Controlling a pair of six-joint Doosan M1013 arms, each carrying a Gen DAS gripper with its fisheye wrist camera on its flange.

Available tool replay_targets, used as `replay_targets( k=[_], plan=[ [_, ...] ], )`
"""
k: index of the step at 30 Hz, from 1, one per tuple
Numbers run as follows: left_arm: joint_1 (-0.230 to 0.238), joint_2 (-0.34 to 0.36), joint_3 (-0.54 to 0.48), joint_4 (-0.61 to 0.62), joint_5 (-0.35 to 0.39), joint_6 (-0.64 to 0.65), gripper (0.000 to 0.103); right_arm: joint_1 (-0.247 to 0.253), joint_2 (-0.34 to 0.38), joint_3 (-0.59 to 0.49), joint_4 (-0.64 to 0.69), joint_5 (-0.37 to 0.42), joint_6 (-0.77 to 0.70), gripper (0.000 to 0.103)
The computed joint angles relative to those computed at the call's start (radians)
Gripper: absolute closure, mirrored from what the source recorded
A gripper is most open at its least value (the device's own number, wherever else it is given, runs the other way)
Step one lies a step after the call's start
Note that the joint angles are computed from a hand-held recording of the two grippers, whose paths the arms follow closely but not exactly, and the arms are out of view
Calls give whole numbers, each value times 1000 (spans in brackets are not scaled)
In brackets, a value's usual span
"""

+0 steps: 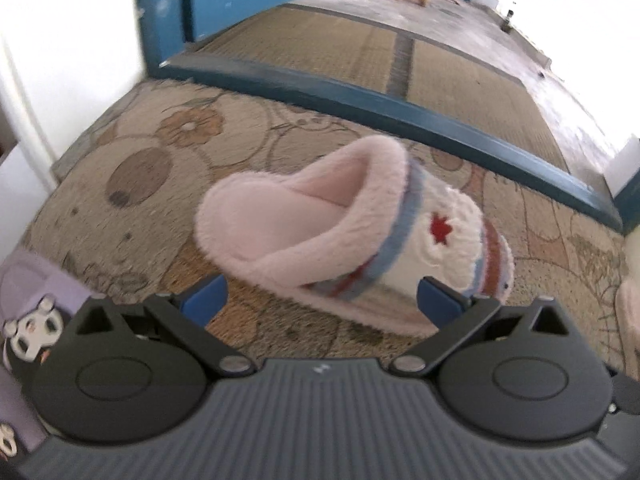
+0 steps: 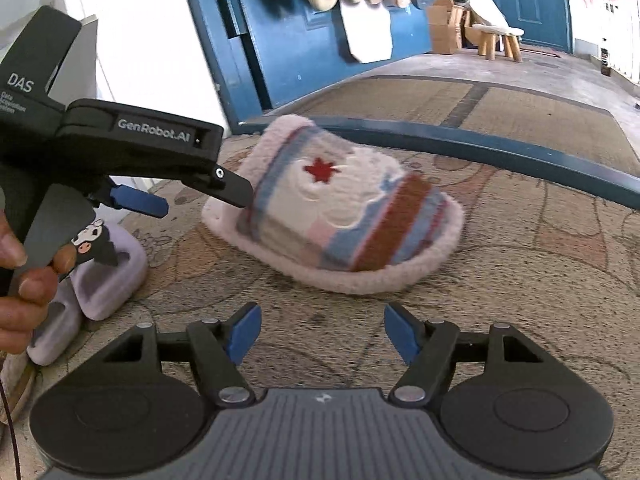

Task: Organize scattered shoes
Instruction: 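Open both grippers and swing back toward the pink striped slippers, then approach the pink striped slippers with both open grippers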

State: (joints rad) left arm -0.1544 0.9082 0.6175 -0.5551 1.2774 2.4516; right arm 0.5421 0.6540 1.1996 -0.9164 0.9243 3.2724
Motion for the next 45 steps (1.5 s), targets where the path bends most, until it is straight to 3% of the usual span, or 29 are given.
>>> replay_targets(
  k=[6,12,17,19,22,26,31,34,38,42,45],
  plan=[
    [-27,-21,25,49,-15,30,0,-11,-26,32,20,25,14,24],
    [-47,-19,-9,104,-49,-6,0,-45,-63,44,146,47,-105,18],
    [-47,-4,-43,59,-43,-12,0,-68,-80,39,222,58,-233,16],
    [-43,8,-56,31,-29,-31,0,-73,-84,54,195,34,-189,17],
    [-36,47,-110,-8,44,-79,0,-79,-93,104,92,-46,33,17],
    [-32,77,-140,-44,78,-85,0,-84,-94,132,30,-112,160,24],
    [-33,104,-175,-72,136,-96,0,-99,-90,134,55,-157,169,32],
    [-40,89,-138,-65,120,-55,1,-110,-90,146,56,-187,189,32],
    [-47,83,-118,-53,107,-23,11,-136,-103,196,25,-301,279,38],
    [-50,79,-114,-45,108,11,29,-135,-92,170,60,-278,186,40],
    [-47,81,-119,-49,122,12,37,-126,-93,178,11,-276,260,42]
  ],
)
